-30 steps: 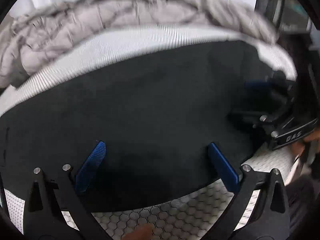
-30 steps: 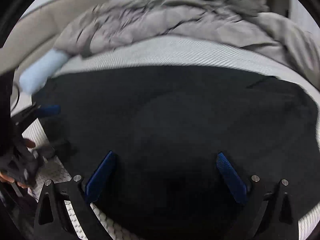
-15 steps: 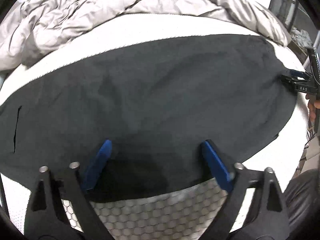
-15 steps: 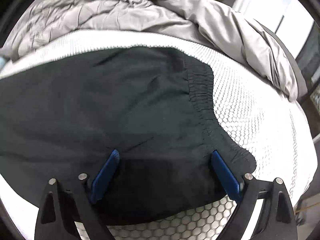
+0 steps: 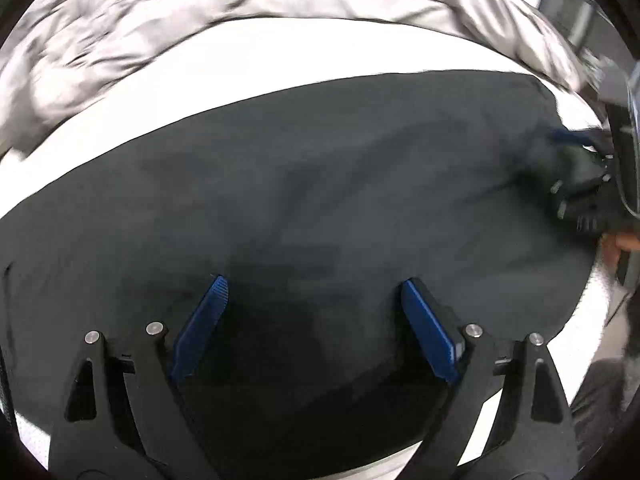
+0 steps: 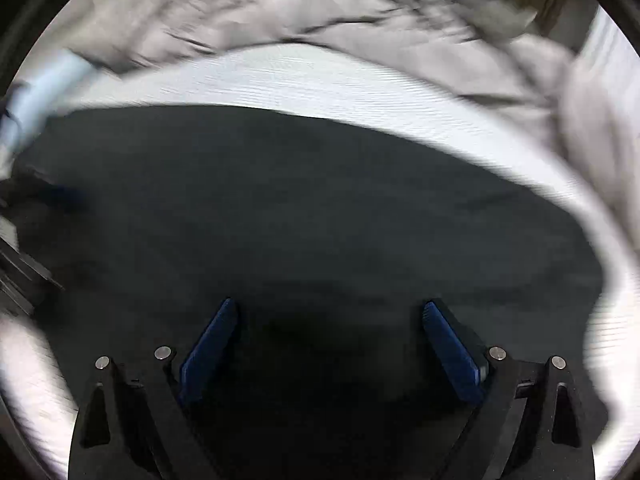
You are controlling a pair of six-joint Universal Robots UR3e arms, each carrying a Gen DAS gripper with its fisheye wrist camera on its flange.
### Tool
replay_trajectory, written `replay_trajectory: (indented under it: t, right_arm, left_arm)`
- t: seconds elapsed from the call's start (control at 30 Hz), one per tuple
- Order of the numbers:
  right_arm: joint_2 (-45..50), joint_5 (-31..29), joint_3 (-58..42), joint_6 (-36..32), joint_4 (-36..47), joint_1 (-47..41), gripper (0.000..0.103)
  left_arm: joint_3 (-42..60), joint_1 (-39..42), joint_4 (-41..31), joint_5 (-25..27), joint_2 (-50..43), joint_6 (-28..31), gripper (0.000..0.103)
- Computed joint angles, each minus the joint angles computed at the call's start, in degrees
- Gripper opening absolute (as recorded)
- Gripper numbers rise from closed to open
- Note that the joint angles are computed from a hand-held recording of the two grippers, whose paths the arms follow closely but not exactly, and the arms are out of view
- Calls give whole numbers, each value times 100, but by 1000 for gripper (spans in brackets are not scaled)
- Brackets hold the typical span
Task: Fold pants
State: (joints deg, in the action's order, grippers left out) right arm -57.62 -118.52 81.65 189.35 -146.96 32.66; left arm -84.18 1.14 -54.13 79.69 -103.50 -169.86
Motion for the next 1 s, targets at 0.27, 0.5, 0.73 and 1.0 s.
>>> replay_trajectory:
  t: [0.27,0.5,0.73,1.0]
  right_arm:
    - [-1324,-281,1912,1004,-595,-1101,100]
    - [-791,-878,366,669,-204,244,100]
    - [980,1012,-1723,-281,443,-208,98]
    - [-258,-790,544,492,-269,-1395,99]
  left_arm:
    - [-595,489,82,369,622,116,87]
    - [97,-34,268,-44,306,48,86]
    - [1560,16,-559,-315,-1006,-34,82]
    - [1249,996,-544,-180,-726,1,81]
